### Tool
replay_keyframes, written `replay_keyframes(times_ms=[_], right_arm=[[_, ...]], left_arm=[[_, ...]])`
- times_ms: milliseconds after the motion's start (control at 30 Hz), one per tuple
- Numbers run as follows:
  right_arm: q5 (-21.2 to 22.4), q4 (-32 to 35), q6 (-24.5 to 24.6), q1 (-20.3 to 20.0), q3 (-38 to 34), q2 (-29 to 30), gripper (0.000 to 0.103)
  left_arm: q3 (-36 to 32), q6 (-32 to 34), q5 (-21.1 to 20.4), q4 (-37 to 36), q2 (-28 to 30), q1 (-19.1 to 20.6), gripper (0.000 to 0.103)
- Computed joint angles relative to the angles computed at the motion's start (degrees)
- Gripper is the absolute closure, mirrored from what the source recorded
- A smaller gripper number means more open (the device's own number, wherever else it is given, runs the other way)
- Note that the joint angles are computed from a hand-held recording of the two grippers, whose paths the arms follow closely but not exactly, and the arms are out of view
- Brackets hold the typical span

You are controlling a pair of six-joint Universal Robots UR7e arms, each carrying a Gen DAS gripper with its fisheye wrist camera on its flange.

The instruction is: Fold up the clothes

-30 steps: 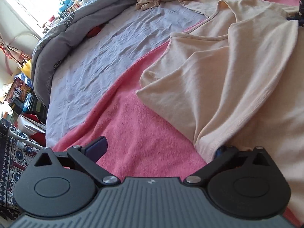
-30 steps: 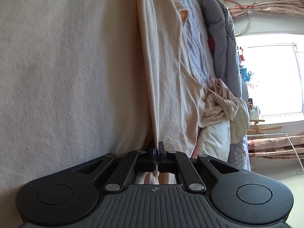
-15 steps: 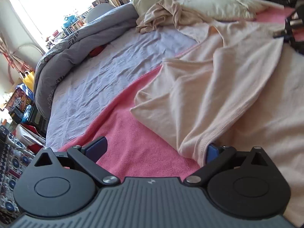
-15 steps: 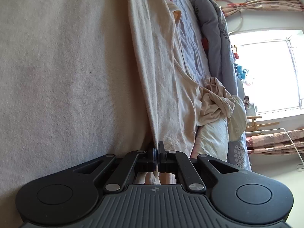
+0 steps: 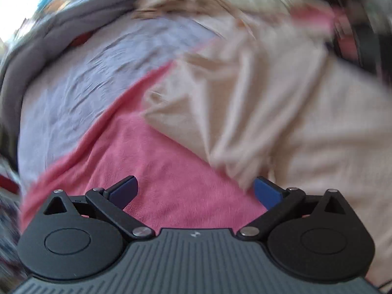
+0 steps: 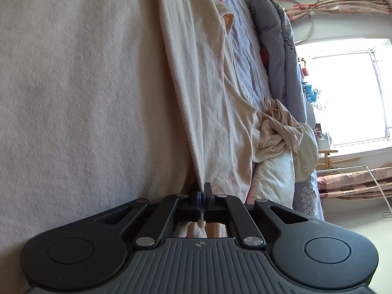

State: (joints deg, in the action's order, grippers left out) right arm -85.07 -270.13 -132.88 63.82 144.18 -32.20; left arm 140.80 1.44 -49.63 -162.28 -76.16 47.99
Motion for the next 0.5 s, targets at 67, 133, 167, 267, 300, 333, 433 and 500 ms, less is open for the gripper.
replay_keyframes(times_ms=[67,133,167,267,300,333,433,500], right_arm=[[0.1,0.4,0.2,0.0,-0.2,-0.1,0.096],[0.2,0.5,0.4,0.0,-0.4,-0.2,0.096],[0.2,0.5,0.4,0.0,-0.5,-0.2,0.096],[0.0,0.2,0.4,0.2,-0.6,0.1,0.096],[0.0,0.2,0.4,0.3,-0.7,0.1,0.096],[-0.1,0.2,0.5,0.3,-0.7,0.1,0.096],[0.2,0.7,0.4,0.3,-0.7,-0.1,0.096],[0.4,0.7,0.6,0.2,-0.7,-0.1,0.096]], left_arm=[[-1.3,-9.5,-7.6,-8.4,-2.4,4.8,0.001],[-2.8,-18.0,-13.2,-18.7,0.0,9.8,0.001],[-3.8,-19.4,-12.4,-21.2,2.3,10.7,0.002],[-7.7,-17.3,-5.9,-20.9,10.0,10.7,0.004],[-8.6,-17.3,-6.9,-20.3,11.8,11.1,0.006],[-9.6,-17.3,-7.8,-19.7,13.5,11.4,0.01],[-10.2,-17.5,-4.7,-21.4,17.9,10.0,0.012],[-10.1,-20.5,-0.7,-23.4,19.5,8.7,0.026]])
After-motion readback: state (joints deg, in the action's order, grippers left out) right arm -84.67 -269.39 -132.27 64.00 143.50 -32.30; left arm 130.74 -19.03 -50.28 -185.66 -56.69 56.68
